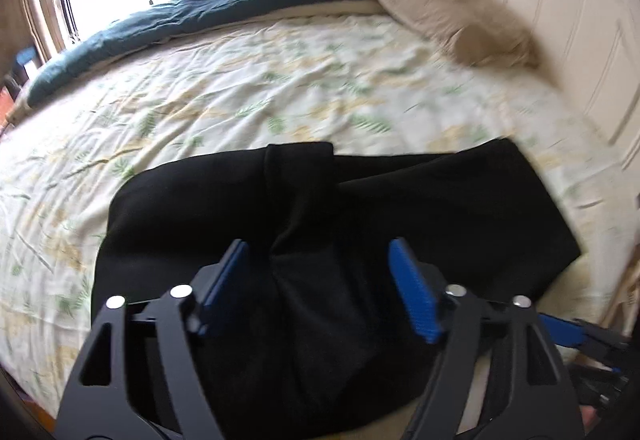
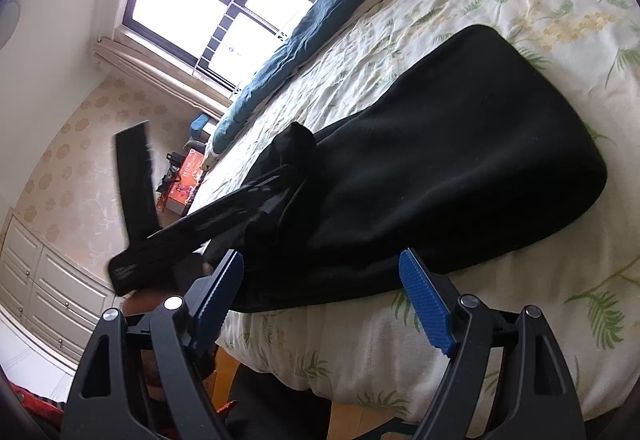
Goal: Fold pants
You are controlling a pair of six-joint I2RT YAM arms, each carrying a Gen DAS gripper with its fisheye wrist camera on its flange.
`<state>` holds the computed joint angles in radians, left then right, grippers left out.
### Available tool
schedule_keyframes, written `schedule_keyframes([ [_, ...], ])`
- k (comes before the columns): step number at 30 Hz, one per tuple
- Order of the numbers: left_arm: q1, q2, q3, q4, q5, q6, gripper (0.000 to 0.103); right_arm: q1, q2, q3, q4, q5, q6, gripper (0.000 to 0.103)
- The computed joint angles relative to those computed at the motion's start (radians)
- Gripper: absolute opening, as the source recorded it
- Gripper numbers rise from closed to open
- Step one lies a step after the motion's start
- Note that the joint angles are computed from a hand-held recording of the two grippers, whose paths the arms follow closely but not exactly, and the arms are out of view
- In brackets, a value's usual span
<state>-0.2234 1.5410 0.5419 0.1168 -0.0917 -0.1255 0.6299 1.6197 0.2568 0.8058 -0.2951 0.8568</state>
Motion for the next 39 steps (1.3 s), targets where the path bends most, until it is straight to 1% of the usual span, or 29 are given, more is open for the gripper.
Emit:
schedule_keyframes([
  [1, -0.002, -0.024, -0.012, -0.002, -0.001, -0.001, 0.081, 0.003, -0.016, 0.003, -0.021, 0.008, -0.003, 0.079],
  [2, -0.005, -0.065, -0.027, -0.017, -0.011, 0.004, 0.086, 0.003, -0.027, 0.005, -0.034, 0.012, -0.005, 0.079],
  [4, -0.011, -0.153, -0.054, -0.06, -0.045, 0.019, 0.089, 0.002, -0.064, 0.017, -0.082, 0.018, -0.015, 0.079],
  [6, 0.007, -0.297, -0.112, -0.087, -0.061, 0.05, 0.093, -0.009, -0.078, 0.028, -0.098, 0.0, -0.019, 0.079],
  [8, 0.074, -0.449, -0.171, -0.113, -0.031, 0.096, 0.096, -0.033, -0.072, 0.059, -0.102, -0.04, -0.021, 0.079],
  [9, 0.119, -0.498, -0.189, -0.124, -0.008, 0.118, 0.096, -0.045, -0.058, 0.075, -0.098, -0.062, -0.022, 0.079],
  [11, 0.26, -0.568, -0.218, -0.145, 0.077, 0.175, 0.096, -0.074, -0.001, 0.128, -0.078, -0.122, -0.014, 0.079],
  [12, 0.349, -0.574, -0.231, -0.131, 0.138, 0.207, 0.096, -0.089, 0.056, 0.186, -0.08, -0.165, -0.01, 0.079],
  [15, 0.562, -0.493, -0.236, -0.092, 0.272, 0.282, 0.096, -0.102, 0.196, 0.331, -0.095, -0.24, -0.017, 0.079],
  [16, 0.62, -0.462, -0.229, -0.092, 0.32, 0.304, 0.096, -0.101, 0.246, 0.385, -0.115, -0.256, -0.018, 0.079],
  [17, 0.704, -0.414, -0.219, -0.092, 0.387, 0.335, 0.096, -0.1, 0.291, 0.438, -0.14, -0.272, -0.021, 0.079],
  [18, 0.758, -0.382, -0.216, -0.088, 0.425, 0.355, 0.096, -0.099, 0.352, 0.505, -0.17, -0.3, -0.025, 0.079],
  [20, 0.864, -0.319, -0.209, -0.083, 0.489, 0.398, 0.096, -0.089, 0.427, 0.587, -0.218, -0.322, -0.03, 0.079],
  [22, 0.936, -0.266, -0.204, -0.074, 0.524, 0.434, 0.096, -0.065, 0.481, 0.664, -0.277, -0.327, -0.052, 0.079],
  [23, 0.957, -0.245, -0.203, -0.067, 0.529, 0.444, 0.096, -0.054, 0.484, 0.677, -0.291, -0.324, -0.066, 0.078],
  [24, 0.974, -0.233, -0.207, -0.061, 0.532, 0.451, 0.096, -0.038, 0.491, 0.698, -0.305, -0.324, -0.081, 0.075],
  [25, 0.992, -0.213, -0.204, -0.056, 0.54, 0.46, 0.096, -0.025, 0.498, 0.717, -0.322, -0.328, -0.089, 0.064],
  [26, 1.005, -0.188, -0.198, -0.051, 0.546, 0.465, 0.096, -0.009, 0.514, 0.745, -0.347, -0.331, -0.092, 0.048],
  [27, 1.012, -0.164, -0.192, -0.043, 0.548, 0.464, 0.096, 0.001, 0.53, 0.769, -0.378, -0.332, -0.098, 0.039],
  [28, 1.027, -0.148, -0.188, -0.045, 0.557, 0.471, 0.096, 0.013, 0.544, 0.8, -0.43, -0.324, -0.115, 0.023],
  [29, 1.032, -0.128, -0.182, -0.044, 0.565, 0.471, 0.096, 0.023, 0.556, 0.82, -0.463, -0.313, -0.13, 0.018],
  [31, 1.041, -0.1, -0.167, -0.066, 0.584, 0.476, 0.096, 0.034, 0.547, 0.819, -0.471, -0.295, -0.14, 0.016],
  [33, 1.047, -0.091, -0.166, -0.072, 0.596, 0.486, 0.096, 0.034, 0.506, 0.798, -0.472, -0.28, -0.16, 0.014],
  [36, 1.023, -0.092, -0.168, -0.066, 0.585, 0.482, 0.096, 0.027, 0.391, 0.737, -0.469, -0.248, -0.189, 0.013],
  [39, 0.985, -0.096, -0.163, -0.074, 0.583, 0.47, 0.096, 0.007, 0.274, 0.695, -0.512, -0.212, -0.233, 0.013],
])
